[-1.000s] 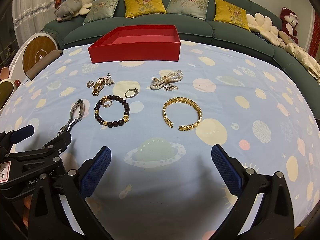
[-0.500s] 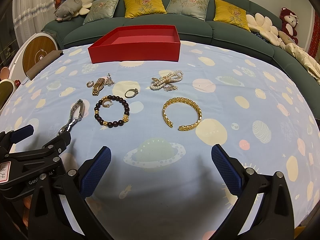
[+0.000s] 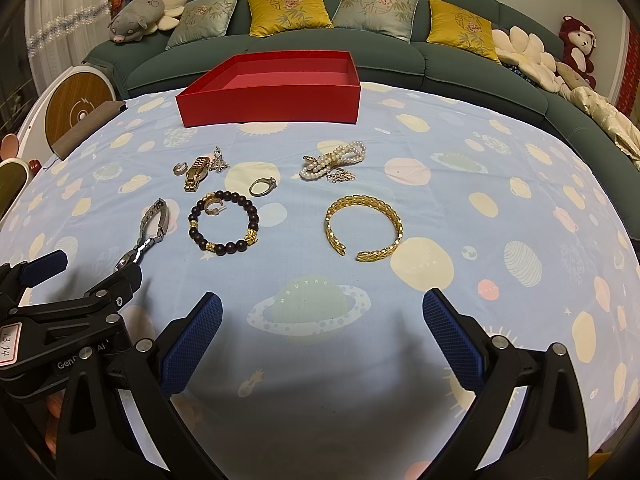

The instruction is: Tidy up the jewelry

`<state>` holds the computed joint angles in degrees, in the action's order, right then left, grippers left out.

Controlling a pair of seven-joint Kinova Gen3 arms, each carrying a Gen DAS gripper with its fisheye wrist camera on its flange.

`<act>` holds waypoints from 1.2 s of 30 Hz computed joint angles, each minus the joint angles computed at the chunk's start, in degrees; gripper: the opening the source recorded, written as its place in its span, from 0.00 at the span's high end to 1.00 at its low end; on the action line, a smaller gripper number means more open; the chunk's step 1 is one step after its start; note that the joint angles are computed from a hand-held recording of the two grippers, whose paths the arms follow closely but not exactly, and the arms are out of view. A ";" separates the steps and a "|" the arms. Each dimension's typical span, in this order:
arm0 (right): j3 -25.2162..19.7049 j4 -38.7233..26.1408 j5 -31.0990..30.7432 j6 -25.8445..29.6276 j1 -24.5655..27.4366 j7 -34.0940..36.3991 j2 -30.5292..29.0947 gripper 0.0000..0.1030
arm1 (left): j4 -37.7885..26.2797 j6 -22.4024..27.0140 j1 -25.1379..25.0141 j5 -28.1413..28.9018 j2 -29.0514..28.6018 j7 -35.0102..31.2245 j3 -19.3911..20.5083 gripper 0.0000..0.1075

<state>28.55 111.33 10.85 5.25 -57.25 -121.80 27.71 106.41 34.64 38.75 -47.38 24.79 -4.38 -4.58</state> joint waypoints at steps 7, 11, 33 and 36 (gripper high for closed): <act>-2.10 -0.65 -0.37 0.48 3.90 0.88 -0.66 0.05 | 0.76 -2.60 -3.19 3.08 -1.60 -2.97 0.45 0.10; -5.30 -1.23 -1.55 0.54 9.58 0.28 -1.65 0.05 | 1.92 -4.97 -3.91 3.50 -2.64 -3.23 -0.57 0.10; -13.47 -12.52 2.16 6.97 17.73 0.43 6.62 0.19 | -2.82 -6.00 -0.72 7.10 3.28 -9.42 -4.83 0.39; -14.97 -12.68 2.15 6.16 18.99 0.83 6.82 0.32 | -2.15 -7.60 -1.19 7.24 2.64 -9.91 -4.79 0.60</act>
<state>13.58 98.65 13.00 11.41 -38.26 -120.97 34.53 104.25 27.04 37.56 -40.14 27.43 -14.29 -9.37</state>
